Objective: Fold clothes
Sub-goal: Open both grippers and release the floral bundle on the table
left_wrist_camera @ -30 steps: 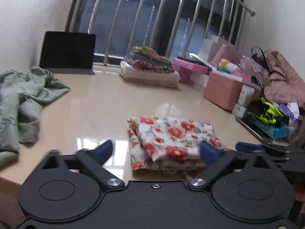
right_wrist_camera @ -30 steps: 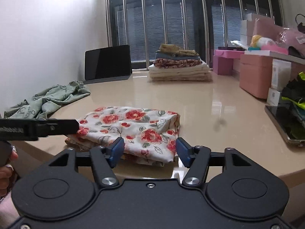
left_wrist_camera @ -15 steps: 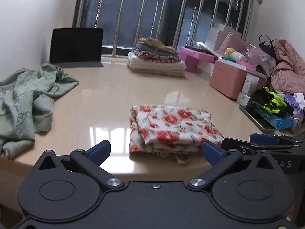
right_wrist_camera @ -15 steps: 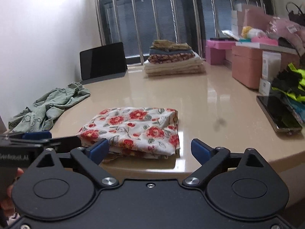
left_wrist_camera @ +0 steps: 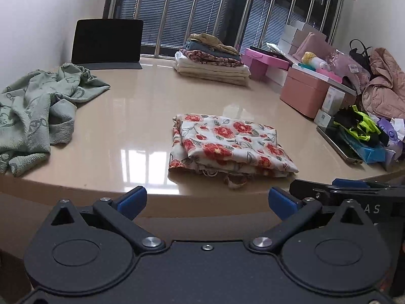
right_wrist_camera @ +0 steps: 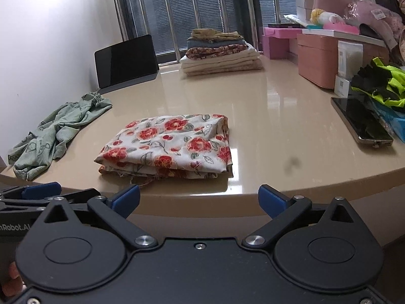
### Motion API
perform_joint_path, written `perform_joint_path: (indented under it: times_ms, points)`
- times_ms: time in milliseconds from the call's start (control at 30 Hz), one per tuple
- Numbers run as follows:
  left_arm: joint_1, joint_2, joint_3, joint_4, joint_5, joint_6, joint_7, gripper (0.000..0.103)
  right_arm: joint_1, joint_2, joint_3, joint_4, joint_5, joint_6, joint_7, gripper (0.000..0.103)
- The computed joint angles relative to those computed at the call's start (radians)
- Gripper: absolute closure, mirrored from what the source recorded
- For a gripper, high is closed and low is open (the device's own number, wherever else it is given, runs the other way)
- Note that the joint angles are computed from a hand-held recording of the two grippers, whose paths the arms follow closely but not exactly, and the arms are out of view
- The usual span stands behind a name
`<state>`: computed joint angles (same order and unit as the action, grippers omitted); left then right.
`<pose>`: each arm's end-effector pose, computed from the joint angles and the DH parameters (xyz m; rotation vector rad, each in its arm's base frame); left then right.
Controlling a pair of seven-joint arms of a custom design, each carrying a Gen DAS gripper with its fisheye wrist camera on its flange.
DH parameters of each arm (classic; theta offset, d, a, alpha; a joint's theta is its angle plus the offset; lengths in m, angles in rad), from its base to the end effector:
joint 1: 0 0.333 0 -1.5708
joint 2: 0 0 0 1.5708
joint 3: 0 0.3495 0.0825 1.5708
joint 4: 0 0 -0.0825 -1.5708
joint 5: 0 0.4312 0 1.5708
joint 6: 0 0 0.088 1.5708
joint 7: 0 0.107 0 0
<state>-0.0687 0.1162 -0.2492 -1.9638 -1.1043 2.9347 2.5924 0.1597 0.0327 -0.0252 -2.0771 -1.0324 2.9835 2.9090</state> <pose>0.6464 -0.1463 0.4984 -1.4504 2.0191 -1.2396 0.6136 0.1439 0.4985 -1.4114 1.8100 -0.7618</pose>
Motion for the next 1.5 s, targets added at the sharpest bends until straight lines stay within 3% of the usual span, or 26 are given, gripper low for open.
perform_joint_path:
  times_ms: [233, 633, 1500]
  points:
    - [0.007, 0.008, 0.005, 0.021, -0.008, -0.013, 0.007, 0.0, -0.002, 0.003, 0.002, -0.005, 0.097, -0.005, -0.081, 0.002]
    - [0.034, 0.045, 0.001, 0.058, 0.135, -0.018, -0.144, 0.0, -0.005, 0.01, -0.008, -0.002, 0.18, -0.018, -0.139, 0.002]
    - [0.071, 0.098, -0.027, 0.105, 0.332, -0.027, -0.311, 0.0, 0.007, 0.051, -0.022, 0.042, 0.424, -0.029, -0.397, 0.002]
